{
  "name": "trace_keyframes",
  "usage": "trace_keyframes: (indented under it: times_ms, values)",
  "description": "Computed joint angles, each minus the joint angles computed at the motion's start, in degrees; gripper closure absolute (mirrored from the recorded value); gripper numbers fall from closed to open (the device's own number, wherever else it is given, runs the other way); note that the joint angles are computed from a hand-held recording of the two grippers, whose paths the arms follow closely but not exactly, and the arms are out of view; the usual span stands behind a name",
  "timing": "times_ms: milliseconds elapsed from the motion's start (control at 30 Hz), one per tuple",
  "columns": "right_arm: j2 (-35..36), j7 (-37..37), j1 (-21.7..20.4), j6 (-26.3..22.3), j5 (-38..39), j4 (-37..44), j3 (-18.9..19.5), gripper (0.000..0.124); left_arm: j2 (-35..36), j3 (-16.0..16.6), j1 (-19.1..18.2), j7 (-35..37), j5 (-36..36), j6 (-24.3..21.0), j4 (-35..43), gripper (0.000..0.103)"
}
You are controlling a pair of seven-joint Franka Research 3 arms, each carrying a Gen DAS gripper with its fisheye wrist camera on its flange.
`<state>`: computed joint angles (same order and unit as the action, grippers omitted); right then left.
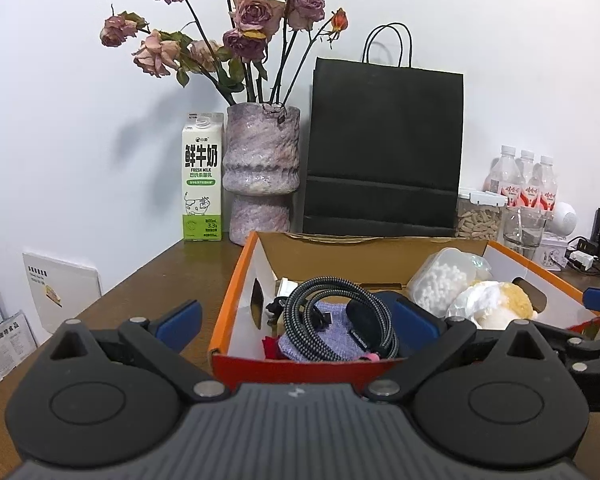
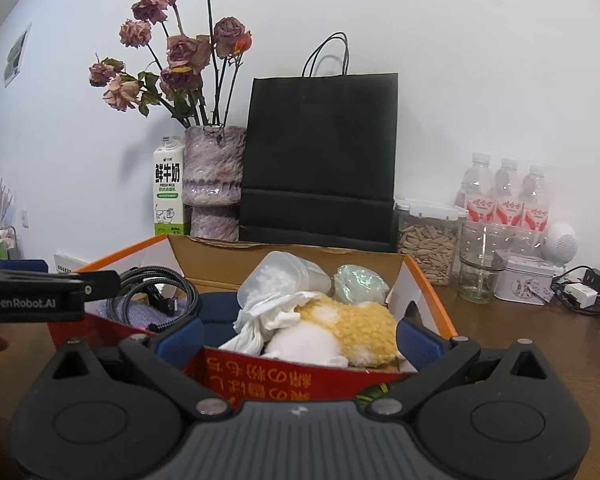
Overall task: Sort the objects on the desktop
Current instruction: 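Withdraw both grippers from the box toward the remaining caps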
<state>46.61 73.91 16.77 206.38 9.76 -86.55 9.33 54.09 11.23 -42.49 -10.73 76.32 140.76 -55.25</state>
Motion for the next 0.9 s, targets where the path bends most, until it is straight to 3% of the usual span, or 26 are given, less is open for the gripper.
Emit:
trace_keyframes:
  times_ms: [233,900]
  values:
    - [-3.37,-0.10,0.32,3.47,0.69,-6.31,-0.51,0.021,-3.32,-0.08,-1.79,-3.21,3.18,-2.43,-5.34,0.000]
    - [-12.11,4.31,-0.93,8.43,-2.28,-21.97,0.51,0.021,-10.71,-6.79,-2.11,-6.15,8.00,-9.70,-16.33,0.000]
